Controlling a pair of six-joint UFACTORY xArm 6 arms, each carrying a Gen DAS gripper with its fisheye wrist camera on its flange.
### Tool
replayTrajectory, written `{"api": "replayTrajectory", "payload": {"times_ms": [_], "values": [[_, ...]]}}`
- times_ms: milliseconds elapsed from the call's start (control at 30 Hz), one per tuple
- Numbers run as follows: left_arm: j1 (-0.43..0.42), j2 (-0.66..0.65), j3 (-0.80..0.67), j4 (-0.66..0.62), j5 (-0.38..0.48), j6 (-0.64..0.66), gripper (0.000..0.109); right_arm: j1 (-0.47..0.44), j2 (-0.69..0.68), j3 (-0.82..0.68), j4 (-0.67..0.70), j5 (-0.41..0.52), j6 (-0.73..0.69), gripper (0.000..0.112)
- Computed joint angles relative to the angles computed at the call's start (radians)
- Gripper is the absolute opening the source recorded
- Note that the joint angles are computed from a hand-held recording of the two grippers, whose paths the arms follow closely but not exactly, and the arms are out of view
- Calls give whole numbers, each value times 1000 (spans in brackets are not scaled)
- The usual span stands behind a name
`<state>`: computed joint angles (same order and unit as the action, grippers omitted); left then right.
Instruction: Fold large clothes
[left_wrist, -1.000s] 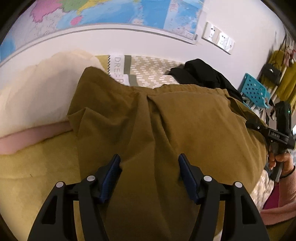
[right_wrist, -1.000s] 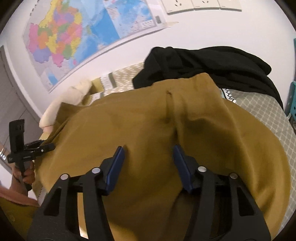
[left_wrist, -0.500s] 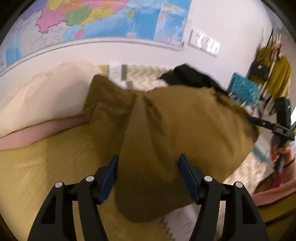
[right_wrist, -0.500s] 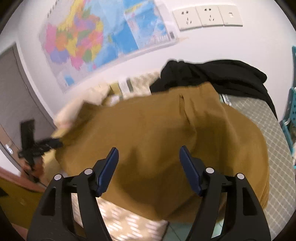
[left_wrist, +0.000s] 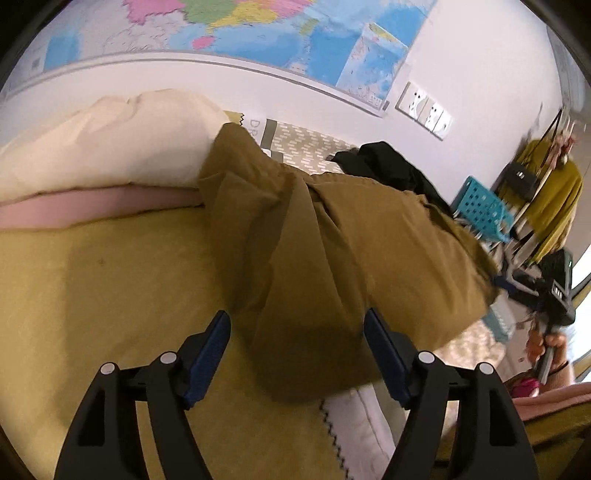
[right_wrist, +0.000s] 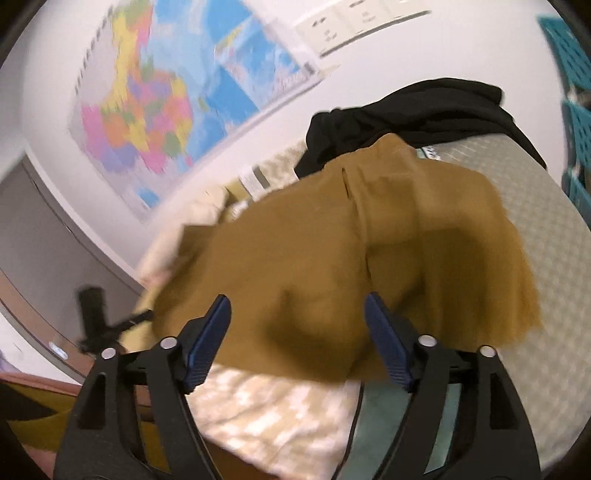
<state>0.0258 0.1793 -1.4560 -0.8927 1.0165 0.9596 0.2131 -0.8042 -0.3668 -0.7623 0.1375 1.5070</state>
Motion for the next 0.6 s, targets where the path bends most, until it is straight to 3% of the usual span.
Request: {"api": "replayTrajectory", "payload": {"times_ms": [33, 133, 233, 433, 600], "values": [[14, -5, 3, -6, 20, 5, 72, 15, -51, 29, 11, 18, 11, 83], [29, -11, 14, 4, 35, 11, 72, 110, -183, 75, 78, 216, 23, 86], [36, 3, 7, 26, 69, -12, 71, 129, -225, 106, 157, 283, 19, 86], [41, -19, 48, 56, 117, -5, 71, 59, -134, 117, 149, 179, 73, 86], [53, -33, 60, 30, 212, -5, 78, -14, -11, 59, -44, 84, 227, 87]]}}
